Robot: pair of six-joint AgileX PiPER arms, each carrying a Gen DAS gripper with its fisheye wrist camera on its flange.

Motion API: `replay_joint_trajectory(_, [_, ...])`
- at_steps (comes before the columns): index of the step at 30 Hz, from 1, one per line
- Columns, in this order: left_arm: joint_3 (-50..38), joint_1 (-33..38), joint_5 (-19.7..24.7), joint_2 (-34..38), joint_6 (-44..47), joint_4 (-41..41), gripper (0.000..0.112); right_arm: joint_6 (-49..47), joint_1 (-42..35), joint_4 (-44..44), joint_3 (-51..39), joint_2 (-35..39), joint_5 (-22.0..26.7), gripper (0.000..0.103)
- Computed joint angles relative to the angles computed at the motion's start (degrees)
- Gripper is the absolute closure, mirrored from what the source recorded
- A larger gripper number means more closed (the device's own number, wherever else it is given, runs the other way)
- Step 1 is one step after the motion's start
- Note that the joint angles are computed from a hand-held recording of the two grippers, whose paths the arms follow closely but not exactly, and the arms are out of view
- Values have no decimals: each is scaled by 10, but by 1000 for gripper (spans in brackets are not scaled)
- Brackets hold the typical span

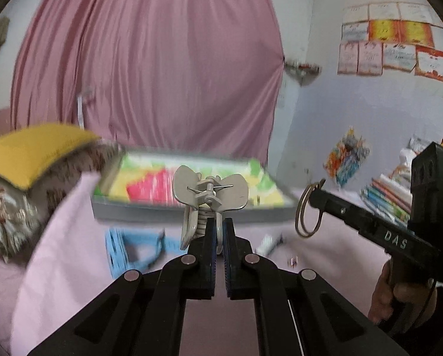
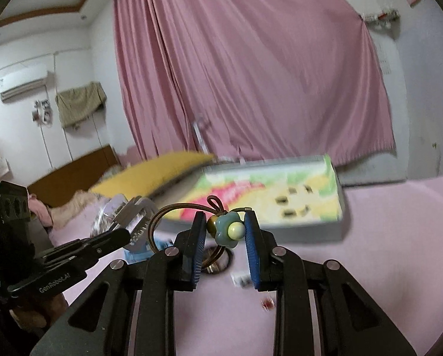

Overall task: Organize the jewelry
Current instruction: 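Carry the claw clip and hair tie into the grey tray with both grippers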

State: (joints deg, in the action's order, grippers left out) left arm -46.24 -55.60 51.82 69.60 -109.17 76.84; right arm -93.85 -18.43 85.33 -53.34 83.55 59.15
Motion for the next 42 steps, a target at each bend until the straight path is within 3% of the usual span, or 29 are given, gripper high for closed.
replay_joint_trajectory(7, [-28,47,2,13,11,79,108,-55,73,90,-12,-5,-80,80])
replay_joint_trajectory(14, [-73,147,-67,55,34,123,108,-63,148,120,-72,28,-182,80])
replay_joint_trajectory(20, [-138,231,-142,105,97,79,108,-22,194,85,-126,70,-252,80])
replay_joint_trajectory(26, [-215,311,-200,159,284,-137,108,143,219,-64,-200,132,-289,80])
replay_joint_trajectory(33, [-290,390,-176,223,604,-496,108,383,227,-299,-297,208,-260,80])
replay_joint_trajectory(37, [-298,407,-164,238,670,-568,108,491,231,-403,-357,248,-211,80])
replay_joint_trajectory(42, [-340,431,-119,264,766,-676,108,555,235,-461,-405,288,-166,80])
